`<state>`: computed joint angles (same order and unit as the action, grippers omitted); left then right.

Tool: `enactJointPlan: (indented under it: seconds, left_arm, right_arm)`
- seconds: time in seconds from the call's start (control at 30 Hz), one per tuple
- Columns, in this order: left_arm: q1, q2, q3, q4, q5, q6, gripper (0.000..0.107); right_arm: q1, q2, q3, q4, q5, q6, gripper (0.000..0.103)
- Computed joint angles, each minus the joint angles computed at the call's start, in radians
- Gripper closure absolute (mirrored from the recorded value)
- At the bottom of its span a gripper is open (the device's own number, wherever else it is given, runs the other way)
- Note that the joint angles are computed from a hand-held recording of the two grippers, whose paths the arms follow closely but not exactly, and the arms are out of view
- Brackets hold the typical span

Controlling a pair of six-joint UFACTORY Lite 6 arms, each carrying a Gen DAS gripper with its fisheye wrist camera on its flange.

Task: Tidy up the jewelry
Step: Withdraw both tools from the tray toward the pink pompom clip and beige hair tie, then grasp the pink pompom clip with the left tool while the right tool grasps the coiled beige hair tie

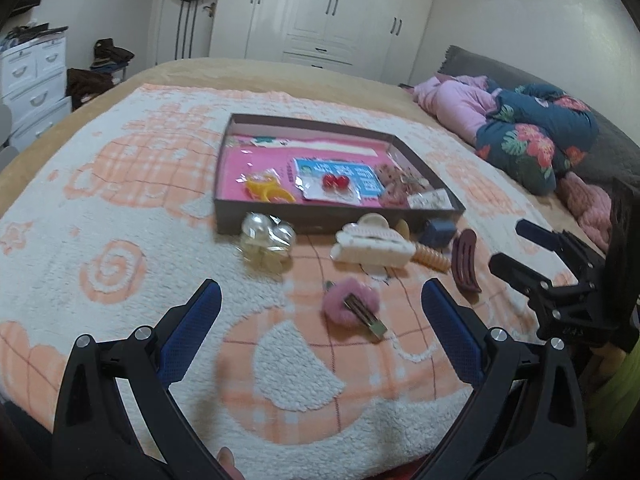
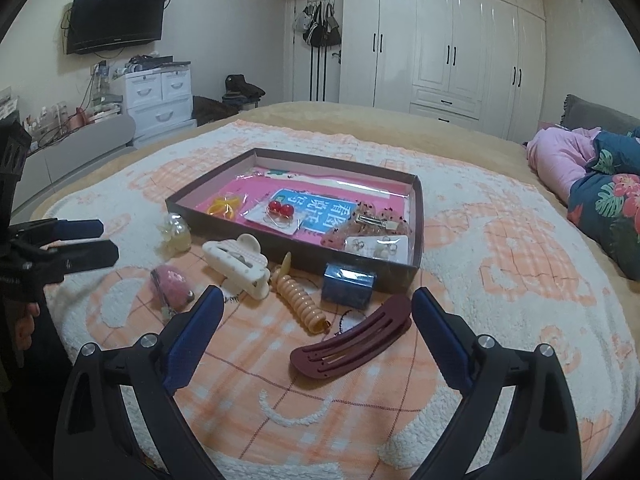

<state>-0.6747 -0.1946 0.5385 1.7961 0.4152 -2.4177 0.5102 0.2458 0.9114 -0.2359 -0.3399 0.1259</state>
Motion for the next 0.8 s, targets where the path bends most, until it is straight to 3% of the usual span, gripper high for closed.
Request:
enactJointPlan:
  seconds: [0.23,0.37,0.8]
  left_arm:
    - [-0.014,0.126,0.042,0.117,-0.010,-0.121,0.015]
    - [-0.002,0.186,0.063,0.210,-0.029,-0.212,0.016]
    - [0.076,0.331,0.161,0.462,-0.098,-0.426,0.040]
  right_arm:
    - [0.000,0.046,0.029,0.026,0.015,-0.050,0.014]
    - [-0.016,0.082,0.064,-0.046,0.026,0.018,0.017]
    - [-0.025,0.263,0.271,-0.337,0.132,0.261,0.039]
